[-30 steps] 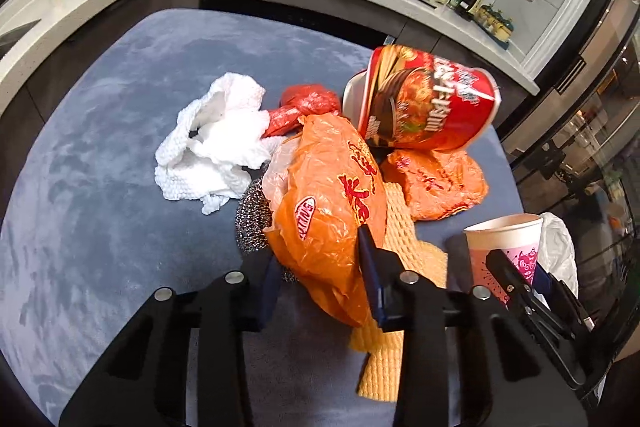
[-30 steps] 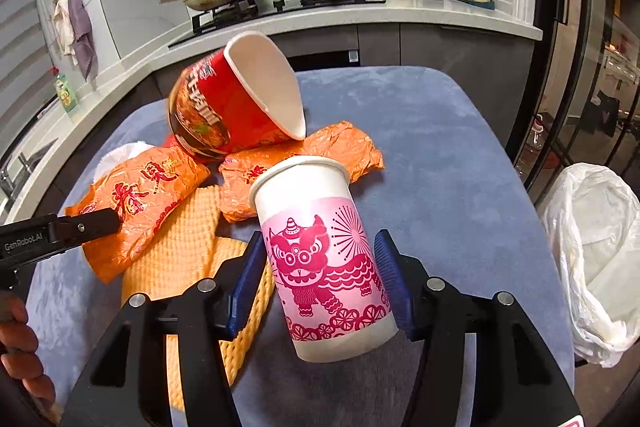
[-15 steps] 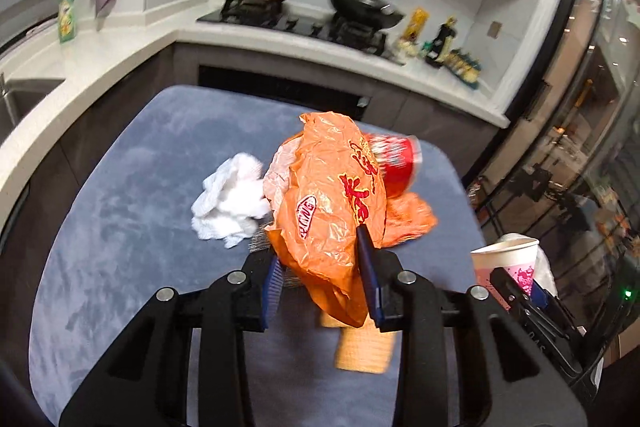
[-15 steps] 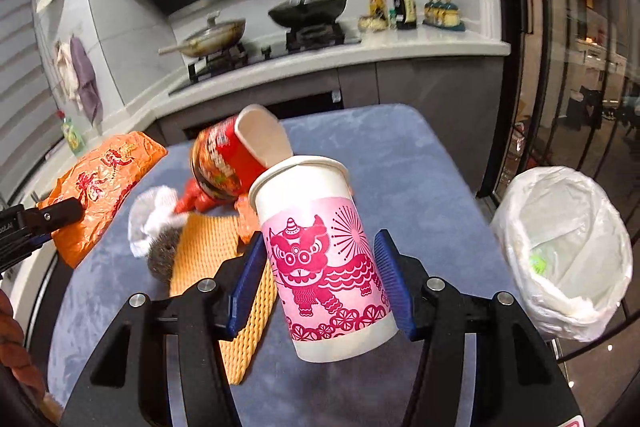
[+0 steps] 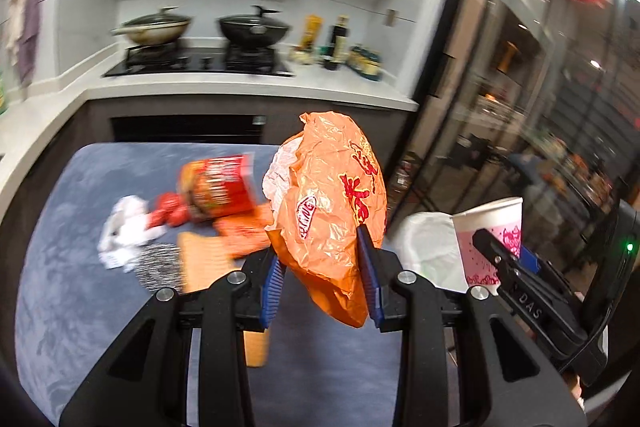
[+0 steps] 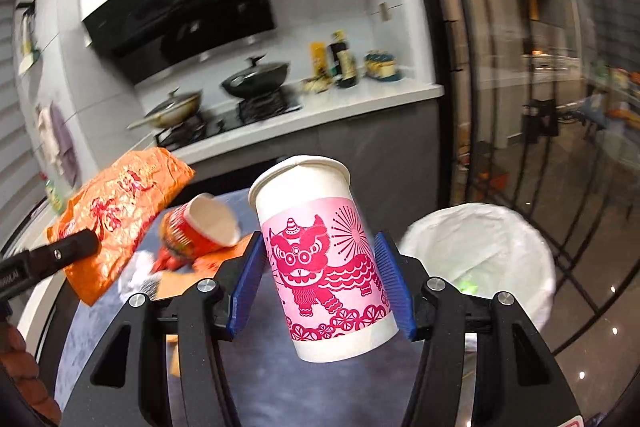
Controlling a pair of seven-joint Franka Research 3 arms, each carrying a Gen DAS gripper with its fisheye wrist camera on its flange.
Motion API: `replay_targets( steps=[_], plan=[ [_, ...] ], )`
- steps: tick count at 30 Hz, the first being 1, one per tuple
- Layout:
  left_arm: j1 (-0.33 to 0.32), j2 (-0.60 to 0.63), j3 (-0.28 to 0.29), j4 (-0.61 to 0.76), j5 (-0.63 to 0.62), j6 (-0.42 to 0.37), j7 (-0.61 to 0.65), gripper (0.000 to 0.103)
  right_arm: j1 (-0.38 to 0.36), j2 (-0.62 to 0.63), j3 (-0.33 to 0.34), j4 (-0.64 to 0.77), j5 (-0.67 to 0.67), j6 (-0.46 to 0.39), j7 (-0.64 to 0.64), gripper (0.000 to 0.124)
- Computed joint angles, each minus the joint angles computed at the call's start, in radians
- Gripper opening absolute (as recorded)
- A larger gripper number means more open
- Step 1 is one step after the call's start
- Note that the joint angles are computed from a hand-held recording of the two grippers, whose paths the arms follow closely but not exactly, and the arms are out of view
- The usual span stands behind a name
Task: Collect trash
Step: 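Carry the paper cup and orange snack bag over the trash bin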
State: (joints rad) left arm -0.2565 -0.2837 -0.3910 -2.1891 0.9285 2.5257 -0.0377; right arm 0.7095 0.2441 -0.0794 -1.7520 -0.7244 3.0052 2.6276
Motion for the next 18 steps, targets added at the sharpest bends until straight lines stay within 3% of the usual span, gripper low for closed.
replay_targets(
  steps=[4,9,13,18],
  plan=[
    [-0.023,0.135,-0.005,0.123,0.023,0.036,0.043,0.033,-0.006,-0.055,-0.056,-0.049,-0.127,-0.013,0.132,0.054],
    [-0.093,0.299,0.028,0.276,0.035,0.059,0.122,0.033,-0.078,-0.076,-0.038,-0.075,-0.189,-0.042,0.186,0.054],
    [-0.145,0.435,0.064,0.405,-0.015,0.087,0.23,0.033,-0.165,-0.054,0.013,-0.075,-0.098,-0.051,0.111,0.054],
    [-0.194,0.581,0.101,0.561,-0.118,0.087,0.365,0.033,-0.2,-0.018,0.016,-0.056,-0.022,-0.088,0.049,0.054]
  ],
)
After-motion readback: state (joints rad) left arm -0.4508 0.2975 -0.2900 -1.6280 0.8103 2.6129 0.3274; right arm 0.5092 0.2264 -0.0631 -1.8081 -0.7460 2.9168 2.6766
